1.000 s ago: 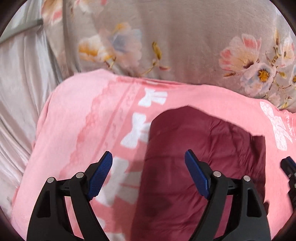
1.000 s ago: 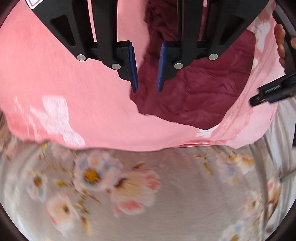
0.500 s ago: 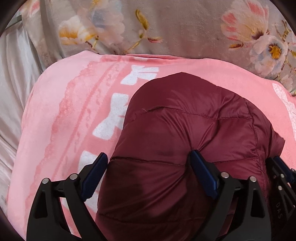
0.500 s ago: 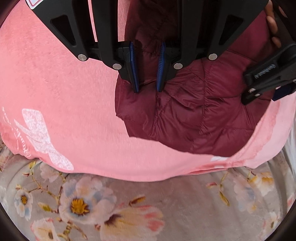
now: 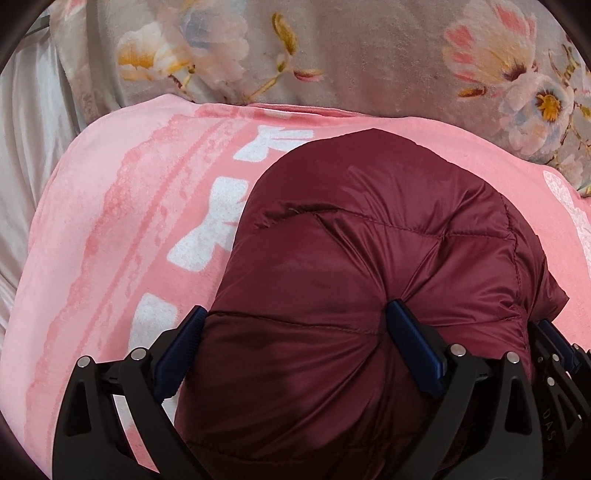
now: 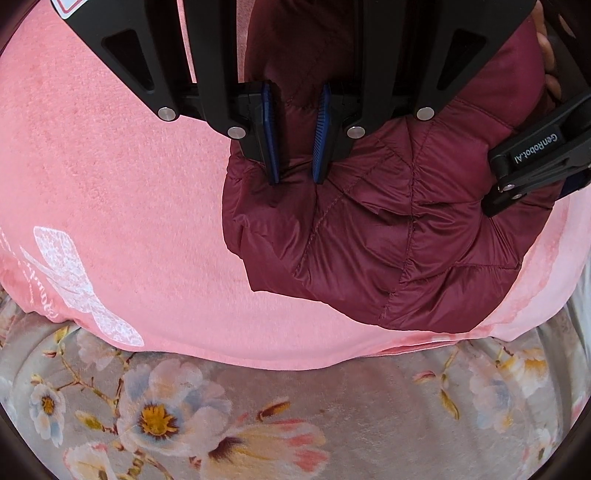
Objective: Fold large clothes
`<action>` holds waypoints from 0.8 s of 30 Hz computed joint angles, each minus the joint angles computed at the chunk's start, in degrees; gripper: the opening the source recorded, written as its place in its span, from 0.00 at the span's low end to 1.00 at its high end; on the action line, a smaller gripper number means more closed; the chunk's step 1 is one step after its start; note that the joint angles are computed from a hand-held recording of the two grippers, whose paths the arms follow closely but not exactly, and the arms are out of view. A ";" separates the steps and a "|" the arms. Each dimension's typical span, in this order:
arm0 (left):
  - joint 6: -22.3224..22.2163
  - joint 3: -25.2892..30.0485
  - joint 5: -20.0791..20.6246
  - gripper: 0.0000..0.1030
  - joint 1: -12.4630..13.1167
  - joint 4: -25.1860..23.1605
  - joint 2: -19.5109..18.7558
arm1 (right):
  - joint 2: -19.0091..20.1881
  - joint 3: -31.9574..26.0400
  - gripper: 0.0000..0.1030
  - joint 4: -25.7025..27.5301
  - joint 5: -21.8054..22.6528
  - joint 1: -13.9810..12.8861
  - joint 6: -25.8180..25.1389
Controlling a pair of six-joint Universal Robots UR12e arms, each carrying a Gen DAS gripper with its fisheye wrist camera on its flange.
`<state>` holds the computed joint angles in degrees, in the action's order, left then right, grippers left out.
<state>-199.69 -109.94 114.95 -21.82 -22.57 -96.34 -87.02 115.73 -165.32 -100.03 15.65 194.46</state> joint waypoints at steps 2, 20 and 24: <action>0.15 -0.03 0.42 0.93 -0.11 0.31 -0.15 | -0.03 0.02 0.15 0.03 0.39 -0.14 0.11; -0.38 -0.57 -0.47 0.93 0.12 0.93 -0.06 | -0.33 0.23 0.17 0.10 2.69 -1.03 0.13; -0.35 -0.68 -0.43 0.93 0.10 1.21 -0.06 | -0.38 0.38 0.17 -0.22 3.26 -1.15 0.44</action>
